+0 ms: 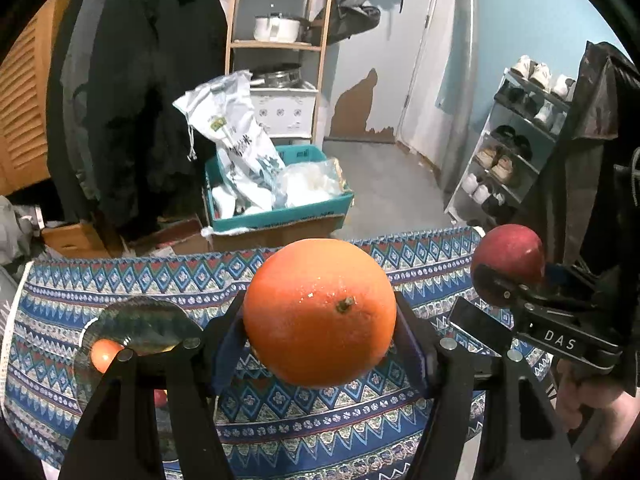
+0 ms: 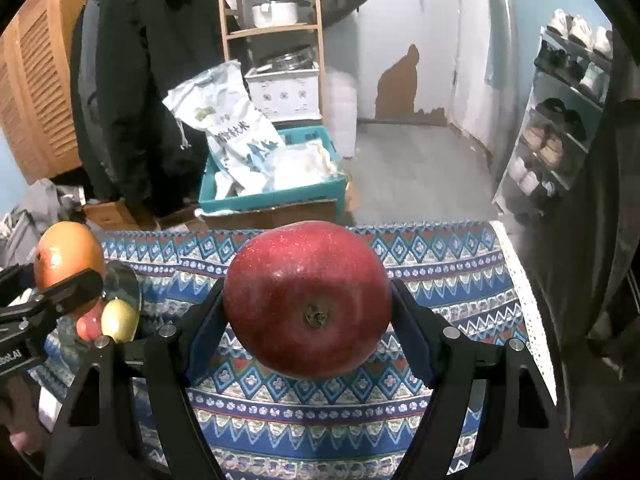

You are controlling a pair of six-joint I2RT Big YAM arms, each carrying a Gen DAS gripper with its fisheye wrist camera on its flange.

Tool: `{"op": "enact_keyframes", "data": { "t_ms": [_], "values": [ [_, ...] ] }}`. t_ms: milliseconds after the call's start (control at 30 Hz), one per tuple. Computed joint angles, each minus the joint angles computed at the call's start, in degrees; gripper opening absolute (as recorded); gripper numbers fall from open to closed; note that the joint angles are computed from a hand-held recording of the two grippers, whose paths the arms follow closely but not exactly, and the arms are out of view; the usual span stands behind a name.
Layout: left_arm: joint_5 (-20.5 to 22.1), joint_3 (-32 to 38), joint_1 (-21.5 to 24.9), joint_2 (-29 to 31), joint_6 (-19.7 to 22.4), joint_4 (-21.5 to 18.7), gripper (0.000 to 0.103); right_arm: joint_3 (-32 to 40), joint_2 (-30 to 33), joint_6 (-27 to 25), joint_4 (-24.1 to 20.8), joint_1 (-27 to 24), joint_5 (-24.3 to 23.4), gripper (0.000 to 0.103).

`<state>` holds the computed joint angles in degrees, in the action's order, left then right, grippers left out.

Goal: Organize fruits
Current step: 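Lift and carry the red apple in the right tool while the left tool carries the orange to the plate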

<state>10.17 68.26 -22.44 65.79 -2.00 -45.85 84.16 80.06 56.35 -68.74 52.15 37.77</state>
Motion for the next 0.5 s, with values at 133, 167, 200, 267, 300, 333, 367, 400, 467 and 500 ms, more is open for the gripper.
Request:
{"op": "enact_keyframes", "data": {
  "t_ms": [133,167,200,267,300,333,367,400,467,500],
  "values": [
    [0.3,0.0,0.9,-0.7,0.0,-0.1,0.069,1.0,0.1,-0.6,0.2,0.6,1.0,0.077],
    [0.4,0.0,1.1,-0.8,0.1,-0.2,0.069,1.3,0.3,-0.9,0.4,0.8,1.3,0.077],
    [0.4,0.0,1.4,-0.9,0.2,-0.2,0.069,1.6,0.4,-1.2,0.6,0.9,1.5,0.077],
    [0.7,-0.3,2.0,-1.4,0.4,-0.2,0.069,2.3,0.8,-1.7,0.8,1.2,1.8,0.077],
    [0.8,-0.3,2.3,-1.5,0.5,-0.4,0.069,2.8,1.1,-2.0,0.9,1.3,1.9,0.077],
    [0.8,-0.4,2.4,-1.6,0.5,-0.4,0.069,3.2,1.3,-2.1,0.9,1.4,2.1,0.077],
    [1.0,-0.5,2.9,-1.7,0.4,-0.4,0.069,3.7,1.7,-2.3,0.9,1.5,2.2,0.077],
    [1.2,-0.6,3.1,-1.9,0.4,-0.4,0.069,4.1,2.0,-2.5,1.0,1.6,2.2,0.077],
    [1.2,-0.8,3.7,-2.2,0.3,-0.6,0.069,5.1,2.8,-3.1,1.3,1.7,2.1,0.077],
    [1.3,-0.9,4.1,-2.3,0.4,-0.5,0.069,5.6,3.2,-3.3,1.4,1.7,2.0,0.077]
  ]
}}
